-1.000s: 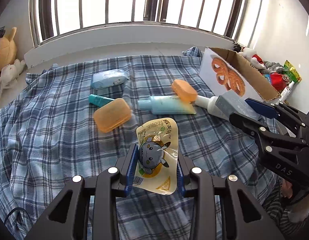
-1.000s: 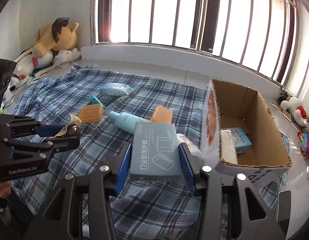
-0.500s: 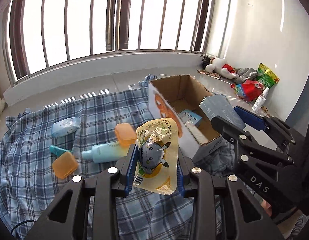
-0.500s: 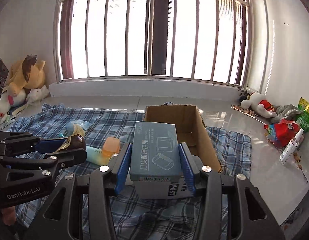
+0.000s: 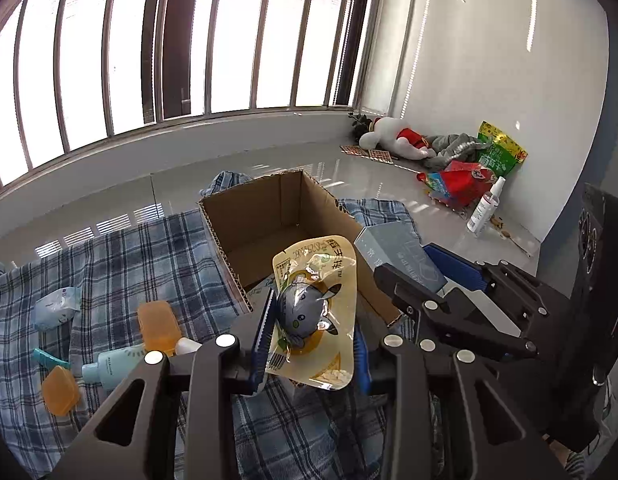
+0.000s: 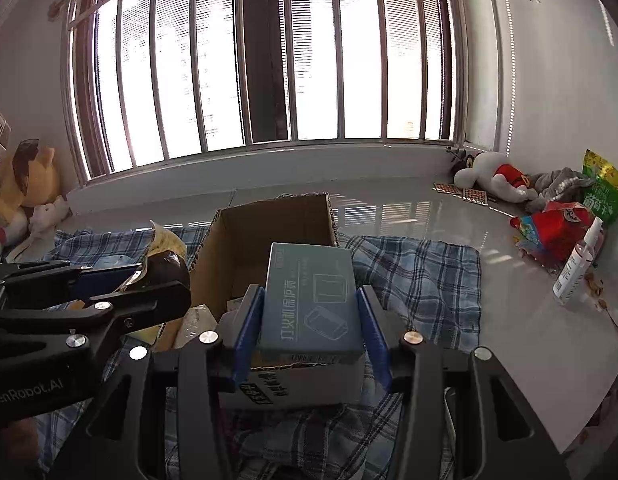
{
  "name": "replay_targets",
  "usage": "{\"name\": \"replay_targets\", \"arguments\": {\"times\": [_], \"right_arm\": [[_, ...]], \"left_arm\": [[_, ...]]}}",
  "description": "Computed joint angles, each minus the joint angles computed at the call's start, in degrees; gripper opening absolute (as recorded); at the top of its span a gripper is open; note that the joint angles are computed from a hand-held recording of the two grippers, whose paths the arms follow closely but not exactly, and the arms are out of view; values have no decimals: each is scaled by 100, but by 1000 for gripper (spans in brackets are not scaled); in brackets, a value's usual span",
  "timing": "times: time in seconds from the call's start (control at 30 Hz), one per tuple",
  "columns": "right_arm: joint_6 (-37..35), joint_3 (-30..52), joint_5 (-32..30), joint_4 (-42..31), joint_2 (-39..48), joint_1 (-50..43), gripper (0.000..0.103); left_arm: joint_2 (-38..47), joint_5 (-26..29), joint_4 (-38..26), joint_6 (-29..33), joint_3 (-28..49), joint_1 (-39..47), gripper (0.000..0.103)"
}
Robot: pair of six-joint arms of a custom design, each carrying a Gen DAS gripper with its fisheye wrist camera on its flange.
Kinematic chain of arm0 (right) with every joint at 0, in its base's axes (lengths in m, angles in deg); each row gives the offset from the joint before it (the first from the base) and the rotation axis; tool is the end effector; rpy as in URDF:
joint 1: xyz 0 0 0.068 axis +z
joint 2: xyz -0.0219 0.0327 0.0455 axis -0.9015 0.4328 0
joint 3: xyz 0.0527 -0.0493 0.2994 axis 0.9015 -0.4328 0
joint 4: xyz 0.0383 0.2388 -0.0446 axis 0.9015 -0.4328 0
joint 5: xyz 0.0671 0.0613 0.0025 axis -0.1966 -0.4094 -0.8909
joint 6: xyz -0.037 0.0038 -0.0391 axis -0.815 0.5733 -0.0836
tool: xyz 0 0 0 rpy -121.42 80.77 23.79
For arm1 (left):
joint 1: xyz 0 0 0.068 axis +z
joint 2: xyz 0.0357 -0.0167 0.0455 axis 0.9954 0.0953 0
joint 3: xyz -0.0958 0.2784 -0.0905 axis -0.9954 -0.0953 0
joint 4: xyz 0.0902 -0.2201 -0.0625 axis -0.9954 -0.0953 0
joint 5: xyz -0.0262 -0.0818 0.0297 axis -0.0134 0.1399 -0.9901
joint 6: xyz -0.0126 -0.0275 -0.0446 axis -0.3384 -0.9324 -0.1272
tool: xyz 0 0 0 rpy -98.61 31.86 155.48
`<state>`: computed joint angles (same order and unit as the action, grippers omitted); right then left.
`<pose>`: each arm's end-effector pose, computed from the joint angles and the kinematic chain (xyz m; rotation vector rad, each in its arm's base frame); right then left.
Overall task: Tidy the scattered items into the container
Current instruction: 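Carry the grey soap box and yellow pouch into the cardboard box and release both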
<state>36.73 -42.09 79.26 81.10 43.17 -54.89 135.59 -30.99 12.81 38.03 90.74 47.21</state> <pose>0.2737 0.0456 0.0552 -0.1351 2.1130 0.1239 0.2902 -0.2167 0.1031 0.3643 2.2663 -0.3783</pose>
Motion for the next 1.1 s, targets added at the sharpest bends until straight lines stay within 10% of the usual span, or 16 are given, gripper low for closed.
{"name": "replay_targets", "arguments": {"times": [0.47, 0.57, 0.63, 0.7, 1.1], "right_arm": [[-403, 141, 204, -1, 238, 197, 46], [-466, 178, 216, -2, 317, 233, 46], [-480, 154, 269, 92, 370, 265, 46], [-490, 131, 273, 133, 361, 268, 47], [-198, -162, 534, 496, 276, 655, 53]], "left_arm": [[612, 280, -1446, 258, 1418, 297, 36], [645, 129, -1346, 208, 1383, 244, 39], [614, -53, -1266, 268, 1334, 181, 73], [511, -241, -968, 254, 1138, 131, 84], [-403, -498, 153, -87, -718, 495, 84]]}}
